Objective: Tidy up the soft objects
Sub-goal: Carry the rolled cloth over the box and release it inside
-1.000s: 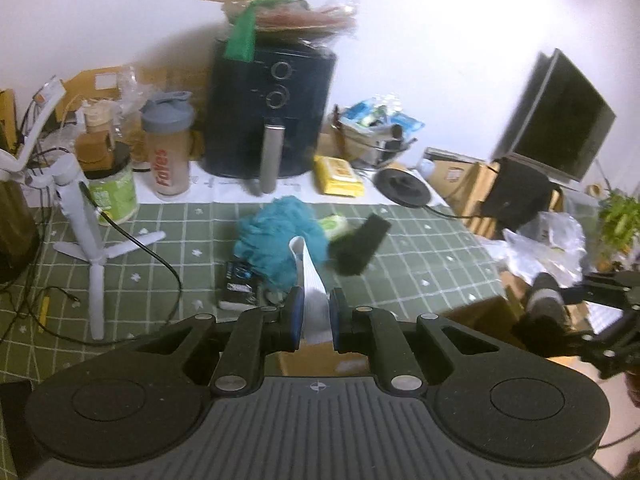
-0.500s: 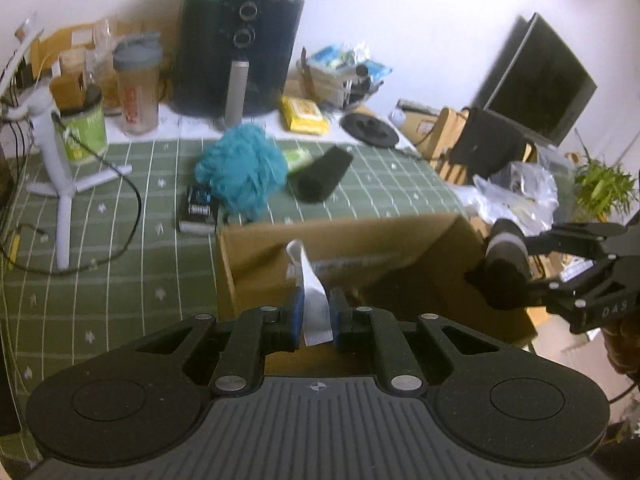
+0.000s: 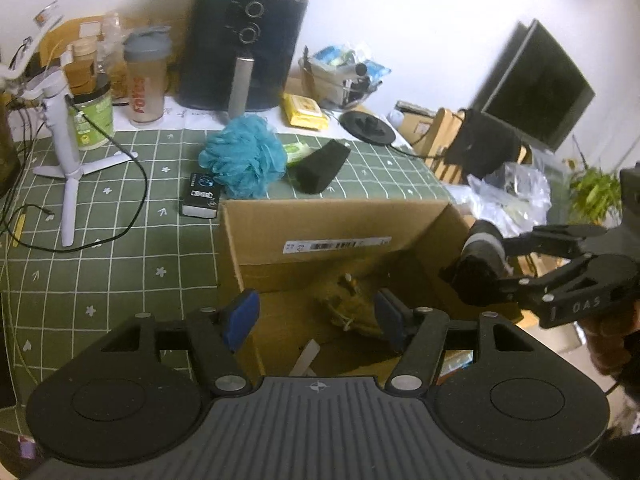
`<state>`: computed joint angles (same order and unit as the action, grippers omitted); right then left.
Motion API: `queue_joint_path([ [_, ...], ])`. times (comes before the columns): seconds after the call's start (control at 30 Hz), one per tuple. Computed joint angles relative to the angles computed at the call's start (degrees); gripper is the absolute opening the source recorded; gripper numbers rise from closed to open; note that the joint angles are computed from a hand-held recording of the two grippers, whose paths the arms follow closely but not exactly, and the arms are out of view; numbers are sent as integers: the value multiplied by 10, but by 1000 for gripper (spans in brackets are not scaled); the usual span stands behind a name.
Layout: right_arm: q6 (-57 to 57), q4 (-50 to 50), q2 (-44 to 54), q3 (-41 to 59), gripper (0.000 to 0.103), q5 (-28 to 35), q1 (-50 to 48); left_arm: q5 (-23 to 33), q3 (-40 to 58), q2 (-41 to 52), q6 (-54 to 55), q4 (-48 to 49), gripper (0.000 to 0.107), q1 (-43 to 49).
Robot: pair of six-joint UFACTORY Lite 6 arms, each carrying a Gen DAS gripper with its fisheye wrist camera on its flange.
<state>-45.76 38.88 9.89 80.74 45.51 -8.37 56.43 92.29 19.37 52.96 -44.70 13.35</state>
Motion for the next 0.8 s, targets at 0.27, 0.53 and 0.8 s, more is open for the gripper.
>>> queue_joint_path([
  [0.27,2,8,39,50,85,0,46,-9,-2,-11,-12,-5,63,29],
  [0.53,-13,42,89,121,94,11,91,-15,-11,-20,-18,-7,63,54],
  [0.8,17,9,74,103,99,7,81,-19,4,-5,-29,-6,63,60],
])
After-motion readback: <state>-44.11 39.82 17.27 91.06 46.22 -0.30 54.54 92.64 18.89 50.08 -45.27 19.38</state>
